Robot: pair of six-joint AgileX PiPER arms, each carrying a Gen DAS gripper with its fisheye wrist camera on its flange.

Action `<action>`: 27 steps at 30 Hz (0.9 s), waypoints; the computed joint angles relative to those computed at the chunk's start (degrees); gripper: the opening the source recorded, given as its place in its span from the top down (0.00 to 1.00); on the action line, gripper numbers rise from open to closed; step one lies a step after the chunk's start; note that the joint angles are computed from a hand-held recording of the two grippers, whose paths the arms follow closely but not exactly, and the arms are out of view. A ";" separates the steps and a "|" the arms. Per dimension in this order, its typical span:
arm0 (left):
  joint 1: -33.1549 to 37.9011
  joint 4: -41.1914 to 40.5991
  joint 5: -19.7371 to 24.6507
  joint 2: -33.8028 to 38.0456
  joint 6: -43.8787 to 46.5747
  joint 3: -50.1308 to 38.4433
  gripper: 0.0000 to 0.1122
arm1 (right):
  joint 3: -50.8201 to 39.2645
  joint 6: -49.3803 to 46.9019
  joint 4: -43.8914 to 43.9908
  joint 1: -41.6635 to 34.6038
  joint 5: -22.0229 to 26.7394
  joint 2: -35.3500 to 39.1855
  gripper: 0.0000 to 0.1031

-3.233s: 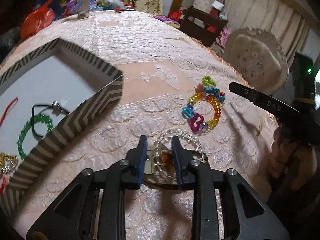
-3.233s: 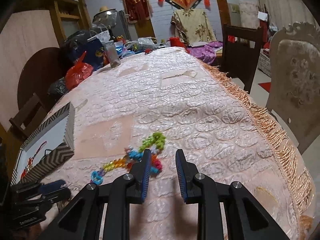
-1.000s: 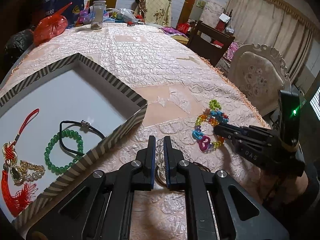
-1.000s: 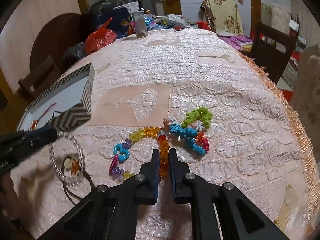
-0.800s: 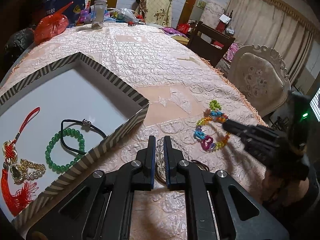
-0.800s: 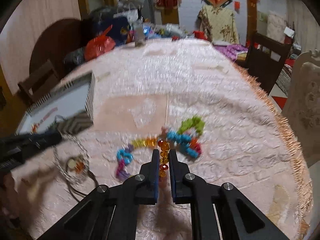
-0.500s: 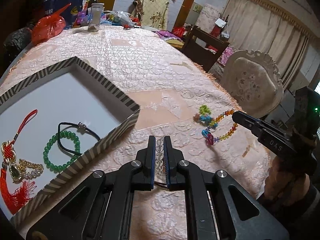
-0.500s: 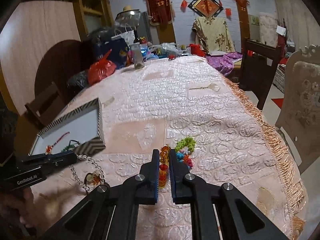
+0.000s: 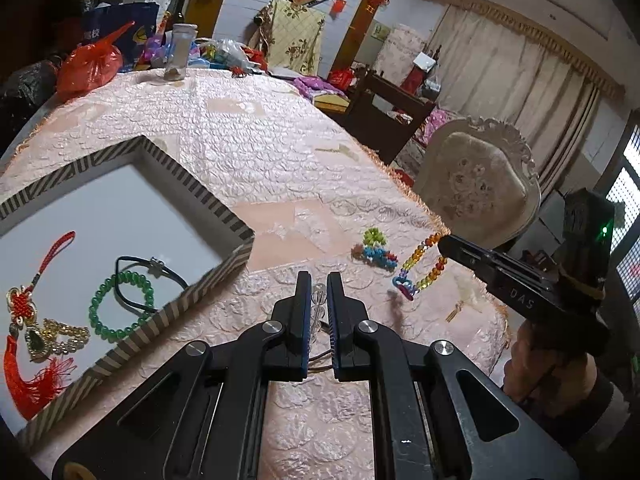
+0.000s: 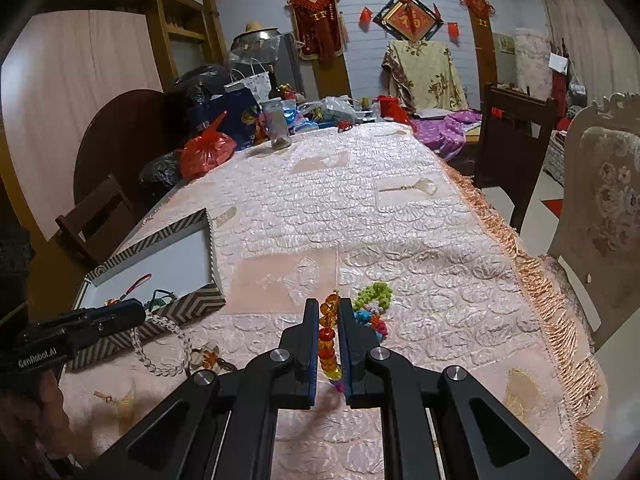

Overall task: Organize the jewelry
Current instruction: 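Close the right gripper on the amber bead bracelet while the left gripper holds the clear bracelet, then carry both bracelets over the box and open the left gripper to release the clear bracelet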

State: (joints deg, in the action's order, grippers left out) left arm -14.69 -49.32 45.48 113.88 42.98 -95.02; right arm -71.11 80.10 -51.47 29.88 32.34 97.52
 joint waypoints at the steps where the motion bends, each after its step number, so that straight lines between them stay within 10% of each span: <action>1: 0.21 -0.01 -0.05 -0.27 0.04 0.14 0.94 | -0.08 -0.11 -0.04 0.18 0.31 -0.17 0.92; 27: 9.03 -2.77 3.51 -0.91 1.14 -5.15 0.94 | -25.46 -20.87 11.37 3.99 9.00 11.52 0.92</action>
State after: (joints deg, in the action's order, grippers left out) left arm -5.66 -52.09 48.99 112.97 44.12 -100.17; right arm -96.58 59.23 -40.09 33.87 41.34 109.04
